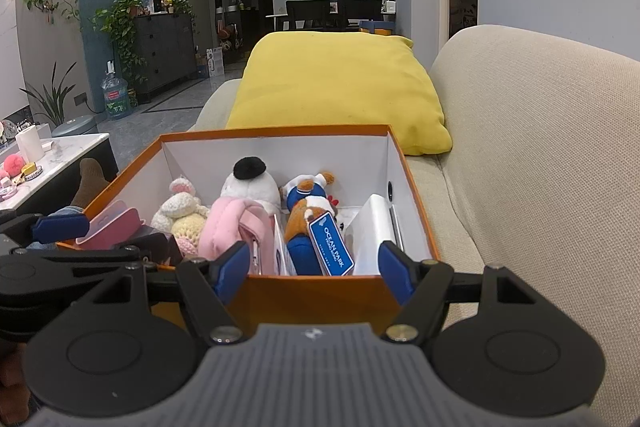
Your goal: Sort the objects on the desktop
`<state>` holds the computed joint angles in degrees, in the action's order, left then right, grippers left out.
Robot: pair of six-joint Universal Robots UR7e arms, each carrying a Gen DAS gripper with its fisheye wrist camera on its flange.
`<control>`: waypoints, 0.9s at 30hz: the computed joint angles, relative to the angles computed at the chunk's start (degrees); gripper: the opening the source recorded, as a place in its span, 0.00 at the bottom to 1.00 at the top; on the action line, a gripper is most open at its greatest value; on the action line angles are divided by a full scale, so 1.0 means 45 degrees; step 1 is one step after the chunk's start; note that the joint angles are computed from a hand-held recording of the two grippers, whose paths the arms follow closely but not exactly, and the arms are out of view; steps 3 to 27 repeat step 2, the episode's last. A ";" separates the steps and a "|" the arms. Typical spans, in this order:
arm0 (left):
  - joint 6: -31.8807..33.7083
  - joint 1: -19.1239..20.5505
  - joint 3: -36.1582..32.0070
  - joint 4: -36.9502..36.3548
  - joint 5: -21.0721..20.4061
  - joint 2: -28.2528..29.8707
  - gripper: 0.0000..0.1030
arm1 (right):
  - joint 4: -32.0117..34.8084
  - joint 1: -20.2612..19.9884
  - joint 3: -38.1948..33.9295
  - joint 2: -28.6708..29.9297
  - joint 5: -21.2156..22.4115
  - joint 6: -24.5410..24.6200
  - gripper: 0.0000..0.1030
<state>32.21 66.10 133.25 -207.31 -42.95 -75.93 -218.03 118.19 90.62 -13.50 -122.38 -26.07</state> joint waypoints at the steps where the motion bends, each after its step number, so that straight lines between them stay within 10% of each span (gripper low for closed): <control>1: 0.0005 0.0009 -0.0003 0.0013 -0.0014 -0.0008 0.87 | 0.0000 0.0000 0.0000 0.0000 0.0000 0.0000 0.70; 27: 0.0030 0.0010 -0.0002 -0.0003 -0.0013 -0.0005 0.87 | 0.0001 -0.0002 -0.0005 0.0002 0.0004 -0.0009 0.70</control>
